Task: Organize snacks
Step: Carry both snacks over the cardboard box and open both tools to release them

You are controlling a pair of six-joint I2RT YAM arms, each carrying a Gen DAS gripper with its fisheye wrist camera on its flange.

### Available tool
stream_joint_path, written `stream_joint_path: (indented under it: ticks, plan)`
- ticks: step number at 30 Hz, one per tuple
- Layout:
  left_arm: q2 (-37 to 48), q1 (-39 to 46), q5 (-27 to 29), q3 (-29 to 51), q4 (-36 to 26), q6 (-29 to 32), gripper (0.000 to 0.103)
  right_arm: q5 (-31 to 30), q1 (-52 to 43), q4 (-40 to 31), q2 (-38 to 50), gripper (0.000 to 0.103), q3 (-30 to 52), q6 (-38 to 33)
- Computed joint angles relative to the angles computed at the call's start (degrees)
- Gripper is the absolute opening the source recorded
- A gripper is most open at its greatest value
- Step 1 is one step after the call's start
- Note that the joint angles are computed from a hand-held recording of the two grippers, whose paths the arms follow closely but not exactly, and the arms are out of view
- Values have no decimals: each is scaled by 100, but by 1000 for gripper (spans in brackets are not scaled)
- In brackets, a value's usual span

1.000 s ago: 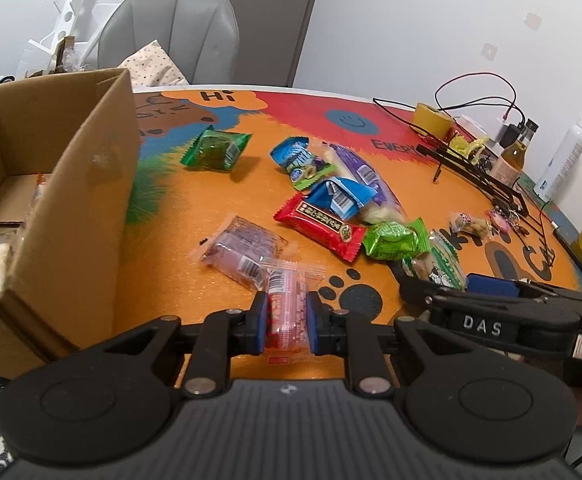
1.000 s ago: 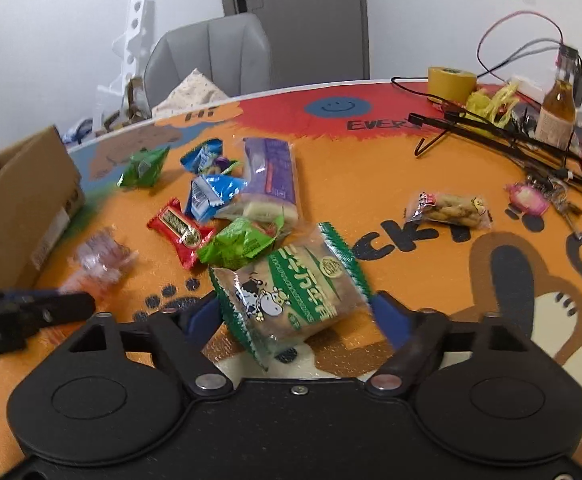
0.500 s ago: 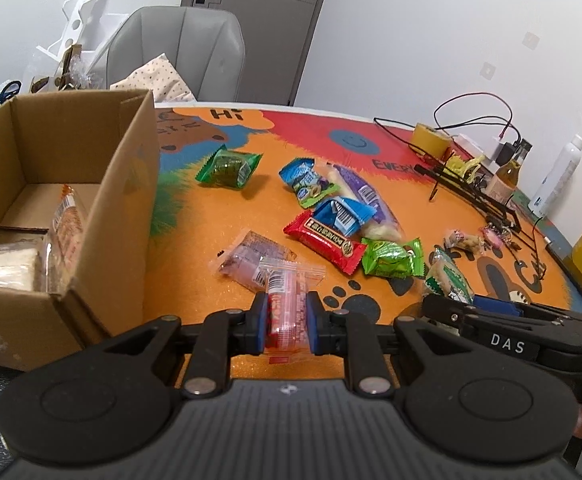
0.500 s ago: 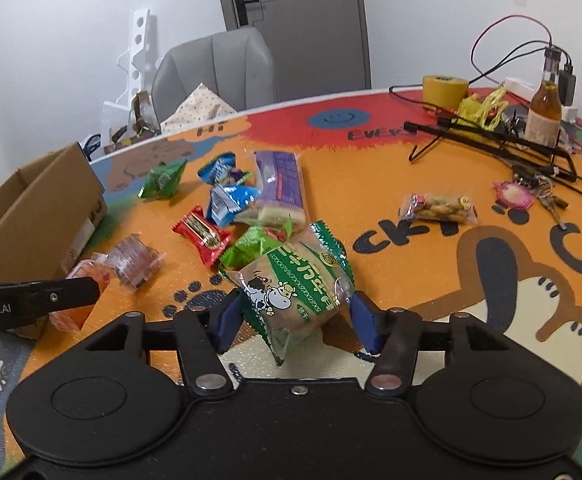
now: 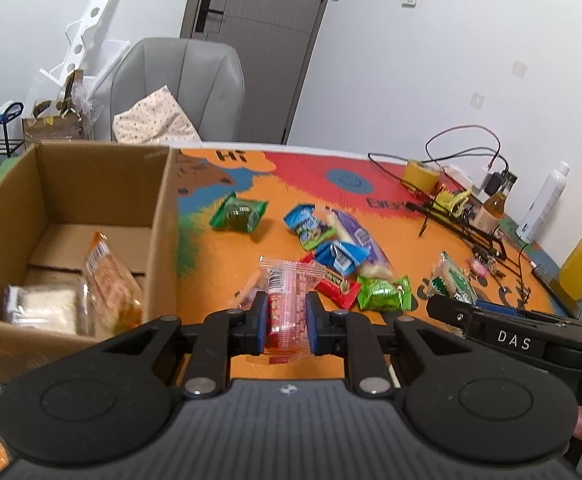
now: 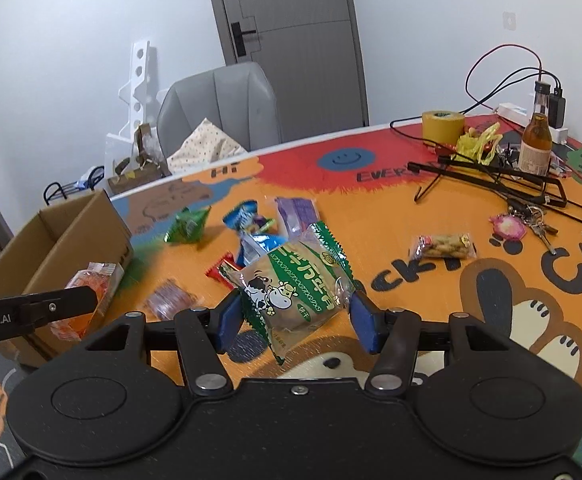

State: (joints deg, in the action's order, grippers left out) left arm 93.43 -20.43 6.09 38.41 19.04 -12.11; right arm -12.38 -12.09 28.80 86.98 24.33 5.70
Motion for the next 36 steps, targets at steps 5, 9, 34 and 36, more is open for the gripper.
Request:
stream_joint_path:
  ticks: [5,9,34,36]
  plan:
    - [-208,174,117,-86,36,60,18,149,208,-25,-165,54,-19,201]
    - [-347,343,189,-133,18,89,18,225,374,-43,-272,54,-7,343]
    - [-650,1843,509,-75,-174,298,18,566,1550,-115,-135,54,626,661]
    - [-592,1947,525,-15,-201,301,18,595,1640,-154,-106,54,695,652]
